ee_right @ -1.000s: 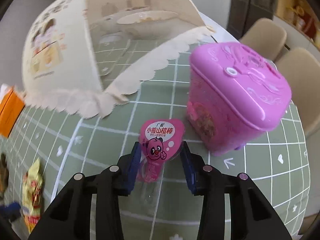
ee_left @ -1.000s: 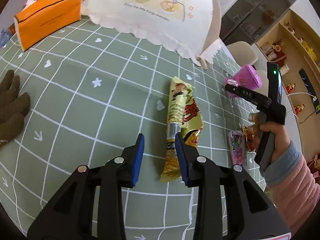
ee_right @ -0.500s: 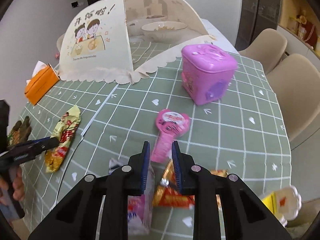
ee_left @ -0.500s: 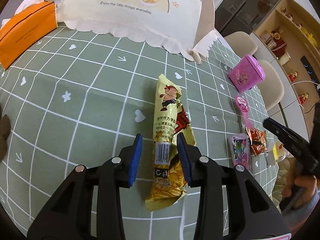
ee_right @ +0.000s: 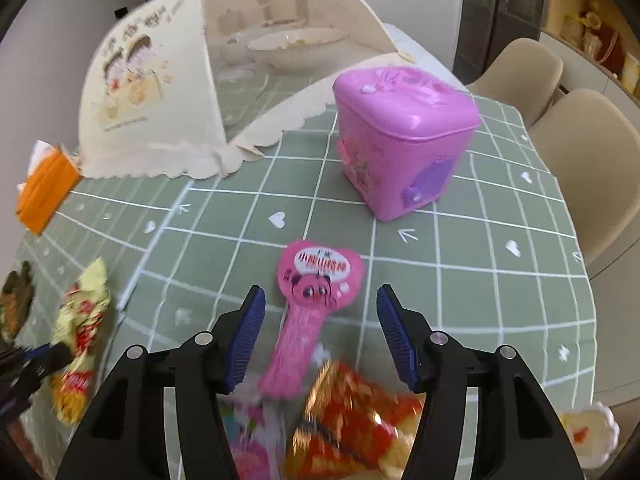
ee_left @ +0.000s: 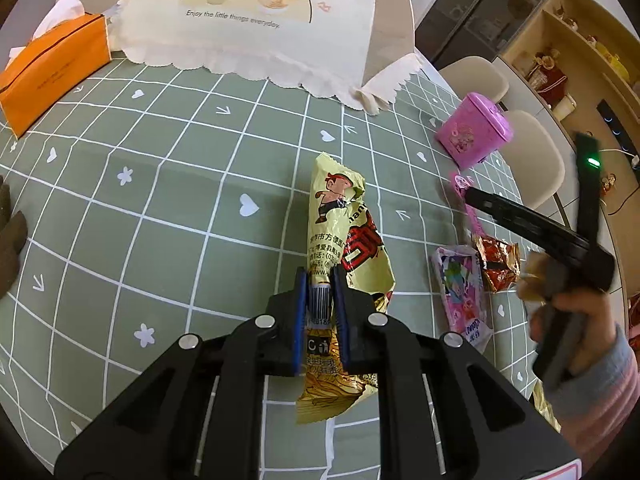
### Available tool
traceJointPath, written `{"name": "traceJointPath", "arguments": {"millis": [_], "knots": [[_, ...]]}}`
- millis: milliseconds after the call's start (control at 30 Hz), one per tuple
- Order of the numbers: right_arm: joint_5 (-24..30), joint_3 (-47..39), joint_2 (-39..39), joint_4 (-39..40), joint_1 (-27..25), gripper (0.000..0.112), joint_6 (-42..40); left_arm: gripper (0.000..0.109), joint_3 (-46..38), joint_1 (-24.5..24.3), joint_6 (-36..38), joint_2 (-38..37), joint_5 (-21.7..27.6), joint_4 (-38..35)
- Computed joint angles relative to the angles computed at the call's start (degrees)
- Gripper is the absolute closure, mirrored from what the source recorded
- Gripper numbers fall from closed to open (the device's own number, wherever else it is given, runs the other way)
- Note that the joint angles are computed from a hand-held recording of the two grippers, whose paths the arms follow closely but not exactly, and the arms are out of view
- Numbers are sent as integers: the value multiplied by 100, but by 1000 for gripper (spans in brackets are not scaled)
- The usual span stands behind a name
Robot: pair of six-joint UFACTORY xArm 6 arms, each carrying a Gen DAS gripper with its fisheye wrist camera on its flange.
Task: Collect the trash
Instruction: 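Hold the gold wrapper in the left tool while the right tool grasps the pink heart lollipop, then carry the gold wrapper and pink lollipop over to the trash bin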
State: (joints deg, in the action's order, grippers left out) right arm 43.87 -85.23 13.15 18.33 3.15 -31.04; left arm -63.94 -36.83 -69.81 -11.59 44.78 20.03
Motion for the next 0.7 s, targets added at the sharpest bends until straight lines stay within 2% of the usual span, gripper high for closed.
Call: {"name": "traceJointPath", "arguments": {"millis": [100, 133, 233, 433, 533, 633, 700], "knots": [[10, -222, 223, -24, 41, 59, 46, 96, -43, -1, -12, 31, -41, 44], [39, -252, 233, 38, 31, 64, -10, 96, -62, -6, -30, 35, -33, 79], [64, -174, 96, 248, -4, 64, -263, 96, -95, -18, -97, 25, -34, 193], [95, 483, -785, 773, -216, 64, -1098, 96, -233, -148, -355, 109, -156, 369], [242, 837, -1366, 1139, -501, 64, -1589, 96, -475, -333, -664, 245, -144, 649], [480, 1031, -1807, 1493, -836, 64, -2012, 96, -874, -595, -946, 430, 24, 1006], [843, 1075, -2116, 1799, -1204, 64, -2341, 96, -1326, -878, -1130, 622, 344, 1320]]}}
